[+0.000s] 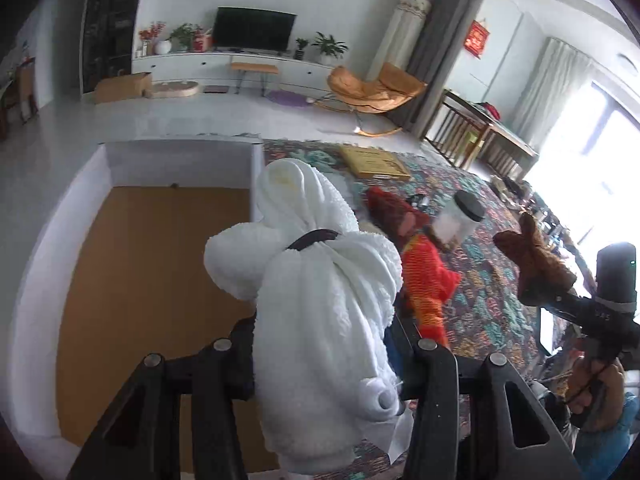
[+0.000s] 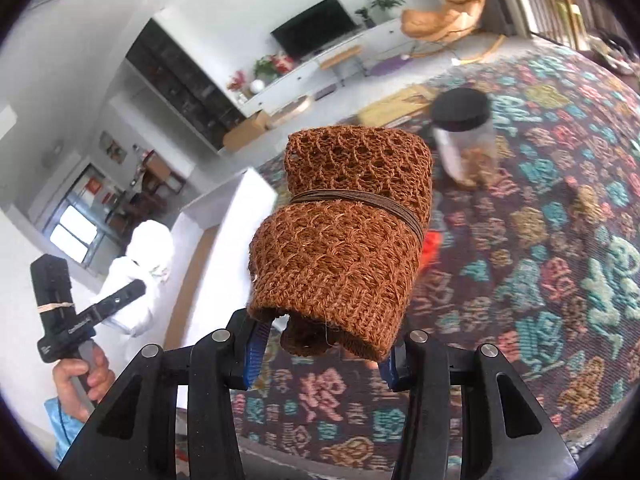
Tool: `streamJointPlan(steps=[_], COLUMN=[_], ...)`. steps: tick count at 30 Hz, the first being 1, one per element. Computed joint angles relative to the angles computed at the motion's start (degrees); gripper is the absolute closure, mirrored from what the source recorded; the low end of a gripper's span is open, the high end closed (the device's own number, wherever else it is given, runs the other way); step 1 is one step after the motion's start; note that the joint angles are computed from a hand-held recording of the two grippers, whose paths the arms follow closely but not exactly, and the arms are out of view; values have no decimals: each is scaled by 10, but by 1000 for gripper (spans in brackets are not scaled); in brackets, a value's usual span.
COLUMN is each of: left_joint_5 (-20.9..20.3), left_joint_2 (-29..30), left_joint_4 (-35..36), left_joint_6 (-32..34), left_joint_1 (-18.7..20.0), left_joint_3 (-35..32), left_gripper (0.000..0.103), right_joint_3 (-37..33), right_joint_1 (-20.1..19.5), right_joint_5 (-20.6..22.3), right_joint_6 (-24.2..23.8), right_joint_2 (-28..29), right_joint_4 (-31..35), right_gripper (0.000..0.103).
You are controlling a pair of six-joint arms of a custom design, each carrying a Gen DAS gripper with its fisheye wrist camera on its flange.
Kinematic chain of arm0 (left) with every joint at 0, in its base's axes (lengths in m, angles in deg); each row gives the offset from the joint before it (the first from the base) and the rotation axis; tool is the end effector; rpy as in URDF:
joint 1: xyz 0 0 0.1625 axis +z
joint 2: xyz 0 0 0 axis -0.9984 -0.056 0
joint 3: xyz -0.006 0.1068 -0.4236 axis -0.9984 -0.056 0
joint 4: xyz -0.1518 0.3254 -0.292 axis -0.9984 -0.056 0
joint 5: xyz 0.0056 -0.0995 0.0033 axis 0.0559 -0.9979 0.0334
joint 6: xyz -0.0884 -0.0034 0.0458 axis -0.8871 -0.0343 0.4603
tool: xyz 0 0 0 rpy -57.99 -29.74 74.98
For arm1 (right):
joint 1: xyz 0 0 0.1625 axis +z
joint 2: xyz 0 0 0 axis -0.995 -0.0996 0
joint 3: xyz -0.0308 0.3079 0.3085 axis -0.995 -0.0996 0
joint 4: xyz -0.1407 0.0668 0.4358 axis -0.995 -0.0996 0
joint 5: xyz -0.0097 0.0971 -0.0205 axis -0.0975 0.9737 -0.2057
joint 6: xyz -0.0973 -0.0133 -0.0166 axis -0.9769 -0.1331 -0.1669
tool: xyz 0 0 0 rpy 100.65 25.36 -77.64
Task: Organize soft objects
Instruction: 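Carry both items over the white box and open both grippers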
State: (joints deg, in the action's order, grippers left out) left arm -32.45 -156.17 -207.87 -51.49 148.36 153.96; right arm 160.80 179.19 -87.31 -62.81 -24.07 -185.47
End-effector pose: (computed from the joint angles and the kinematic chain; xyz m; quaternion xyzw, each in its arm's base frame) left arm -0.0988 -0.5677 0.2854 0.1878 0.9198 -0.2857 0.1926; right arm 0.1663 -0.5235 0.1786 0.1083 -0.9408 0.3123 0.0746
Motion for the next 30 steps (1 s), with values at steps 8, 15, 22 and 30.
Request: streamJointPlan(steps=[8,15,22,30], left_joint_5=[149,181,140,11], left_joint_2=[-48,-25,5,98], left_joint_4=[-8,-64,-125,-103], left_joint_6=[-8,-26,-4,-32], left_joint_1=[50,77,29,-58], left_joint_3=[31,41,61,86], left_gripper=[32,5,5,5], right_joint_3=[-158,-167,-81,-43], right_joint_1=[114,101,56,-50], right_joint_5=[55,21,-162,-324], right_joint_6=[-27,-49,-106,-154], right_joint_2=[181,215,194,207], right_joint_4=[119,109,-77,-288], right_gripper=[31,22,22,22])
